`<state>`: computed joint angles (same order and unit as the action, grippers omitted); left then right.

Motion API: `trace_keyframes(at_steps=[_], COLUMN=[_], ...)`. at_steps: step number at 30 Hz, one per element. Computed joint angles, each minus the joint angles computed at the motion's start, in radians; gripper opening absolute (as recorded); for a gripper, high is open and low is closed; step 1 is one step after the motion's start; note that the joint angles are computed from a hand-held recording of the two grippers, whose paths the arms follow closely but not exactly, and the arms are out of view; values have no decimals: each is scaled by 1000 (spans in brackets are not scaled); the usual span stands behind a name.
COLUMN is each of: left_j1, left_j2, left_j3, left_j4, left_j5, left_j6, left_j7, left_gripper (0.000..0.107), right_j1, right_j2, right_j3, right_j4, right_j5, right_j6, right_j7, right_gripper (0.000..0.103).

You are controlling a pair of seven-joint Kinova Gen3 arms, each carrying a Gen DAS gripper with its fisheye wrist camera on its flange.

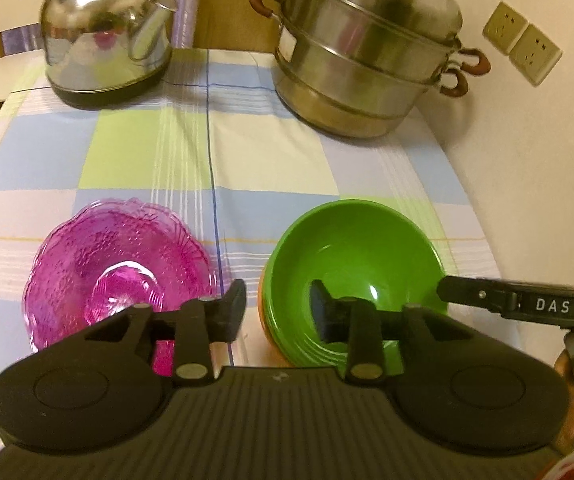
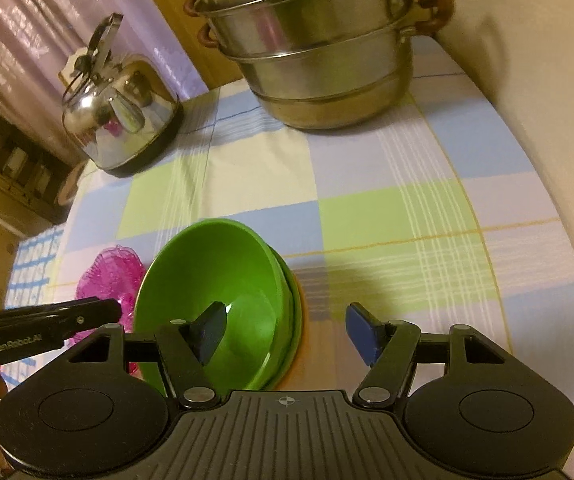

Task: Organize plates and bowls
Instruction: 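Open both grippers and withdraw them from the nested bowls, then move both grippers to the nested bowl stack and grip its rim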

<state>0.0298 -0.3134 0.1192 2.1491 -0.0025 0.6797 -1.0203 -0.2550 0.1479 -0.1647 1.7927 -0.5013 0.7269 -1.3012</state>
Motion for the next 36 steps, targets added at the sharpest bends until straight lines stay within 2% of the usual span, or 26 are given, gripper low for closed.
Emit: trace_keyframes(at_steps=[7,13,15,18,22,26,32,36], left_j1=[-24,-40,-47,-86,-133,-188,-237,-259], left_j2=[-141,-271,-319,-386,-469,-536,-604,-635], left_j3=[92,216,264,373,481,560,587,577], left_j4=[57,86,90,81,61,30,8,10], left_j5=[-15,-17,-14,-21,-4,19,75,110], left_j6=[43,117,146,208,297,392,490,518], left_j7=[122,244,283,345,403,423,394,364], left_gripper=[56,76,85,89,91,91,91,91], right_j1=[43,23,11,-9,-36,-62,-105,-127], right_j2=[-116,-242,-292,-373,-478,-561,-637,-652], right_j3=[30,73,89,103,96,95,105,117], right_j4=[136,254,293,350,408,453,492,504], right_j5=[-132,-168,-176,-156,-75,-10,41,49], right_j6=[2,-4,-5,-19,-33,-31,-9,-1], right_j7=[72,64,61,43,-9,-63,-120,-138], right_gripper=[67,68,69,71,73,74,74,75])
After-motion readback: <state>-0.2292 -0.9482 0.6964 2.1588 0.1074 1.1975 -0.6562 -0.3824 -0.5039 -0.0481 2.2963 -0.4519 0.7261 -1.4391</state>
